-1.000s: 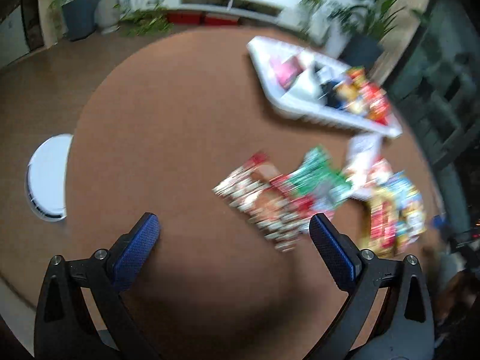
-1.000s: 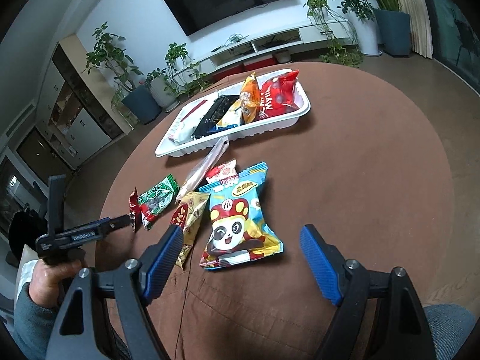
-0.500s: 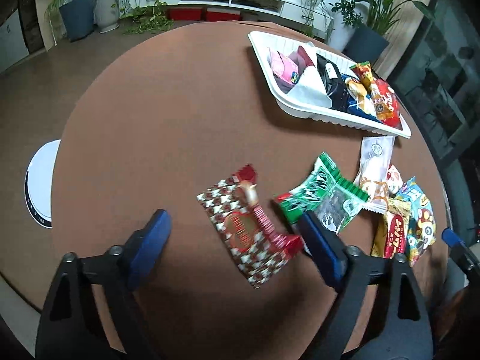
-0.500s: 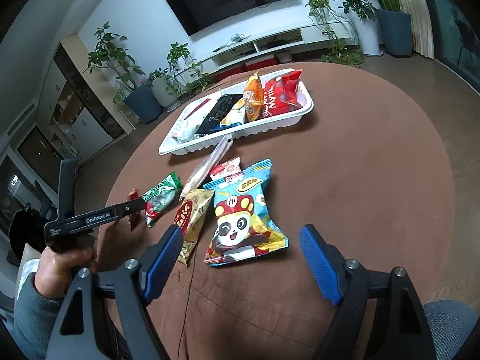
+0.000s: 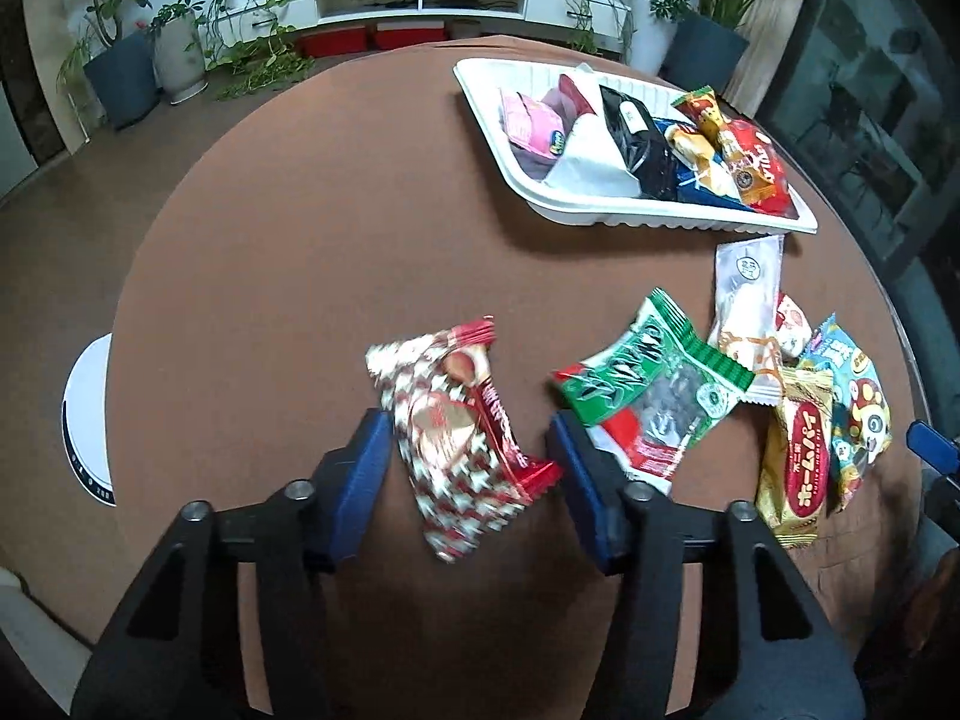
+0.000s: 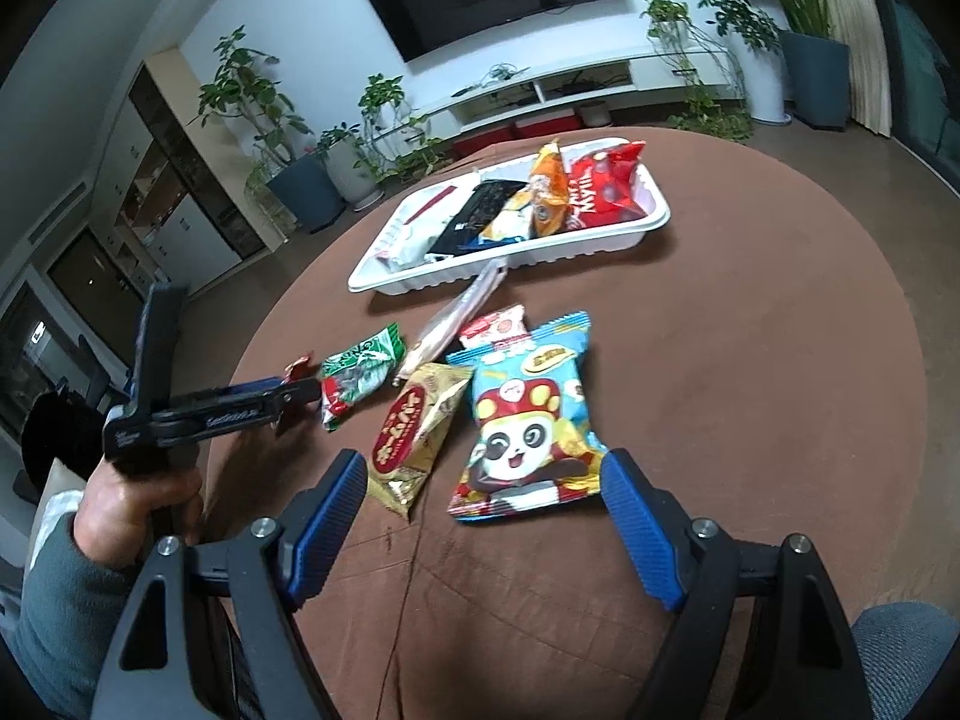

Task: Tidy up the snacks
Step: 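Grasp the brown checkered heart packet with the left tool, then grasp the green packet with the right tool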

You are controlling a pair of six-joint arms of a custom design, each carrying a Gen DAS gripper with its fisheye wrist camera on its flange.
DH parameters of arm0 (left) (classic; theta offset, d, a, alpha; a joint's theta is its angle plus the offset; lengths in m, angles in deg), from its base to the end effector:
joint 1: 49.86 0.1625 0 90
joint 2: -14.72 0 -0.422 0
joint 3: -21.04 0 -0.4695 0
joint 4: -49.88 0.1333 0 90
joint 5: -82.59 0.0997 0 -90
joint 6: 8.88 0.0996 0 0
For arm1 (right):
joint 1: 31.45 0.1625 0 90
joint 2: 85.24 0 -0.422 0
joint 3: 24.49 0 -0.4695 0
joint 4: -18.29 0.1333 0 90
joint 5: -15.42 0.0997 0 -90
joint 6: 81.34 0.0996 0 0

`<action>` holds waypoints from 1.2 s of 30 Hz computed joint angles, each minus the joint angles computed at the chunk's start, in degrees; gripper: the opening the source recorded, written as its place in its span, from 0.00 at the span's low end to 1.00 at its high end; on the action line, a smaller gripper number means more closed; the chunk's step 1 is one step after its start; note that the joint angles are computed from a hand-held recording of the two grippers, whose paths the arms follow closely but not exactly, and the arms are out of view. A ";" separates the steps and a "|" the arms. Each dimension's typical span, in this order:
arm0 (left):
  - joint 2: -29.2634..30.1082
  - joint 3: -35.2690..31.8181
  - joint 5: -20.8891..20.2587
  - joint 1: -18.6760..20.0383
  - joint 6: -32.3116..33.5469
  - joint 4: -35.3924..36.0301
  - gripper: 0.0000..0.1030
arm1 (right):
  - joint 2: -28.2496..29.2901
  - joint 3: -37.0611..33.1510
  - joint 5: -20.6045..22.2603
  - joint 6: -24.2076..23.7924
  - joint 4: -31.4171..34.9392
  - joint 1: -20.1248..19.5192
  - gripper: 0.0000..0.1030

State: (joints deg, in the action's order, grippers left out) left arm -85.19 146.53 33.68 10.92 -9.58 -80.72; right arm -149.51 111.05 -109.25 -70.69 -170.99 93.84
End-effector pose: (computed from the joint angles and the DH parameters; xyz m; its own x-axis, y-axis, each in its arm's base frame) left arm -0.0543 -0.5043 0.3288 -0.7466 0.2089 -0.6316 0.4624 0.8456 -0.2669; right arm 0.3286 -0.3316 0.0725 -0.9057 -0.1195 0.4068 -0.3487 0.7557 -0.5544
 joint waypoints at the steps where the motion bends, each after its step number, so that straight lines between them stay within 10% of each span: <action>1: 0.00 -0.06 0.30 0.04 0.45 -0.09 0.40 | 0.10 -0.12 0.19 -0.23 0.12 0.05 0.80; 20: -2.83 0.50 -8.08 2.69 4.10 -2.50 0.35 | 5.65 -10.24 3.70 -22.07 11.12 1.39 0.75; 28: -7.26 1.91 -11.38 2.76 2.80 -0.35 0.35 | 11.71 -20.97 5.65 -42.76 28.33 0.26 0.74; 36: -9.35 2.56 -13.61 3.05 2.79 1.62 0.35 | 18.18 -31.69 5.67 -48.84 42.56 -1.25 0.67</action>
